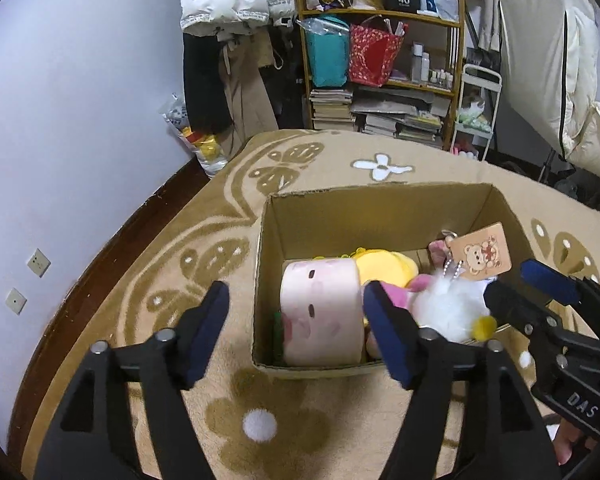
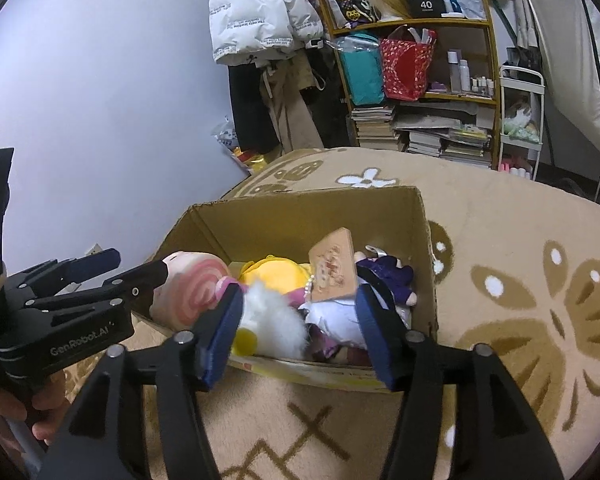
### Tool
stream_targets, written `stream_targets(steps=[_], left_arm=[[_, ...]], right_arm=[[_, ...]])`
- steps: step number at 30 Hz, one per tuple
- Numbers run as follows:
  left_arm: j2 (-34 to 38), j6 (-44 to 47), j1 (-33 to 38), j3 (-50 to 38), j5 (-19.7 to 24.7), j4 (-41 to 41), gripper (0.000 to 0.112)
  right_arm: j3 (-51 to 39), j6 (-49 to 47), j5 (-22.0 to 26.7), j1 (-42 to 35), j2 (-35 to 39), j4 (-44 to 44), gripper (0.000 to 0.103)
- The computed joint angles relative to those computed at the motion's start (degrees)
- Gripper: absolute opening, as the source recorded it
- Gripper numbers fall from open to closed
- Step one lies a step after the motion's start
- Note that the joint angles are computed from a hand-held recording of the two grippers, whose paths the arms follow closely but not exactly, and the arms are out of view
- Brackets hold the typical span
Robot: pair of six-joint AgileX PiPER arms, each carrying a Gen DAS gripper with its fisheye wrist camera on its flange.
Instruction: Organize soft objects
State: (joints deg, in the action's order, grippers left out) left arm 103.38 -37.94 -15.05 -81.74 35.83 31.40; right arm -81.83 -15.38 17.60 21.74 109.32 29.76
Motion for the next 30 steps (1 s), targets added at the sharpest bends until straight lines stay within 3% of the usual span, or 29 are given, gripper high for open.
stream_targets(steps=[4,6,10,18,27,30], left_arm=[[-1.42,-0.83,0.56,0.89,0.36,-0.13,0.080],[-2.48,-4.32,0.09,1.62,1.39,2.83,0.082],[-5.81,-9.15,-0.90,4.24,3.22,8.75,0.098],[-12.76,-11.23,-2.40,7.90,5.03,10.41,0.102],[-22.73,-10.67,-6.19,11.22,10.31,10.14,0.102],[-25.97,-11.71,-8.32,11.22,13.12,12.56,0.102]], right_arm=[[1.80,-2.35,-0.90,-0.44,-1.75,3.20,0.082],[2.32,0.81,-1.23,-0.16,-2.56,0.27,0.089],[3.40,3.83,-1.10,-0.15,-4.44,-1.43,0.103],[6.30,6.88,-1.20,0.50,-9.27,-4.53,0.103],[11.36,12.15,-2.12,1.82,-18.38,-9.45,0.103],[12.78,18.39,-2.48,2.89,-21.60,-15.82,0.103]])
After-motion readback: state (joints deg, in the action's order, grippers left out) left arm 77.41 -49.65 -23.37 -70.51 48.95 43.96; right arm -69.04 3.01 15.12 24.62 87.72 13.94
